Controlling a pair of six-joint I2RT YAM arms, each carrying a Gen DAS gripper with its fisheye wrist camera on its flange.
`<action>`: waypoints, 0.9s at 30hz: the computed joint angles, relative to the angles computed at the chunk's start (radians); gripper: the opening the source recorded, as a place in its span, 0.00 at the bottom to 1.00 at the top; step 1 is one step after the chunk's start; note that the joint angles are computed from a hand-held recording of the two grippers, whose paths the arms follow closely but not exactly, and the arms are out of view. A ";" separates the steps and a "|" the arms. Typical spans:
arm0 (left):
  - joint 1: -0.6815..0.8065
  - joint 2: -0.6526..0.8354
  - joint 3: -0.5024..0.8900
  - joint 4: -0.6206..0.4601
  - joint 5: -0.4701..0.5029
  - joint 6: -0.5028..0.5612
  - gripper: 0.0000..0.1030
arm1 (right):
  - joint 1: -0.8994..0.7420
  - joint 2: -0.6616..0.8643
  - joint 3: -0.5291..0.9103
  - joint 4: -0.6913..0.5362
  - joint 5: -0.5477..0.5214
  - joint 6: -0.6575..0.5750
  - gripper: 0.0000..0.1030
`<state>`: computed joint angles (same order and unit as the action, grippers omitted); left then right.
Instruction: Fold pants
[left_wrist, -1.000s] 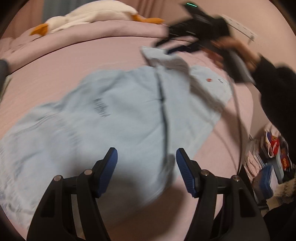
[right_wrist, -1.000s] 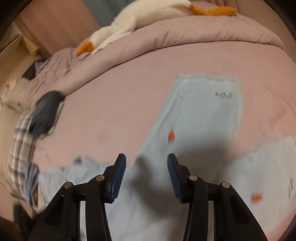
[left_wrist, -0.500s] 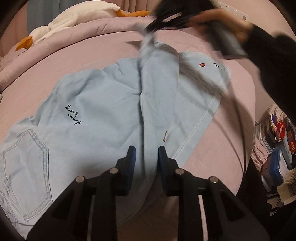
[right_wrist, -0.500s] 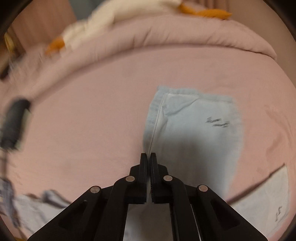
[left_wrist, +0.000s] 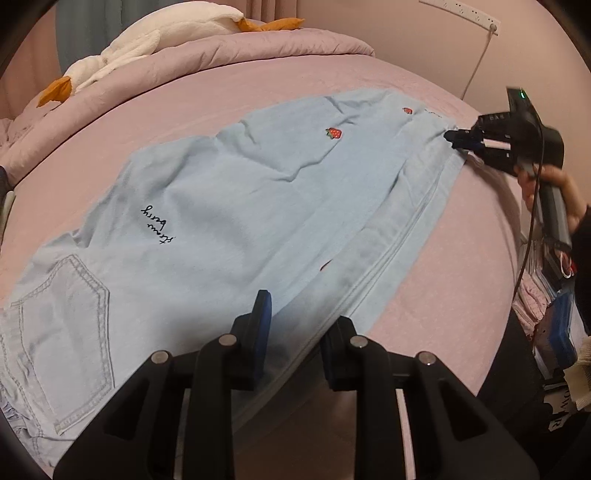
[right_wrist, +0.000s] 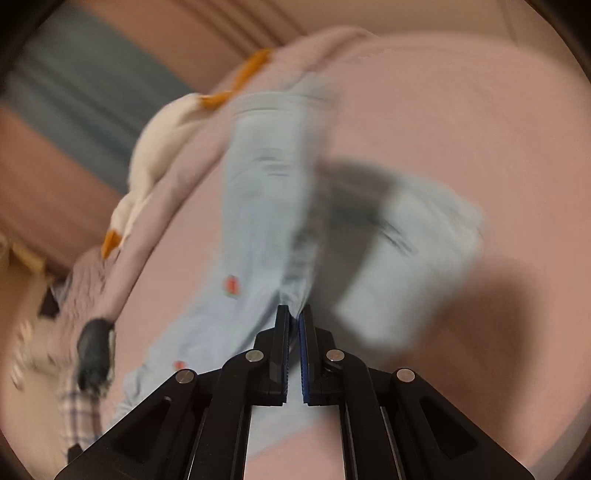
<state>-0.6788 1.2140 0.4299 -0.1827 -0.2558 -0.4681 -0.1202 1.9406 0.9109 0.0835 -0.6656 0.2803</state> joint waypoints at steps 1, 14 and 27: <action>0.014 0.012 0.008 0.003 0.005 0.010 0.23 | -0.026 0.035 -0.012 0.054 -0.054 0.035 0.07; -0.012 0.011 0.016 -0.028 -0.033 0.011 0.11 | -0.028 0.091 0.105 0.101 -0.001 0.197 0.31; -0.027 -0.042 -0.002 -0.073 -0.026 0.023 0.10 | -0.038 0.068 0.036 0.099 0.065 0.160 0.05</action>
<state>-0.7060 1.1719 0.4283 -0.2559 -0.2816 -0.4456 -0.1579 2.0085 0.9470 0.1825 -0.6005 0.4403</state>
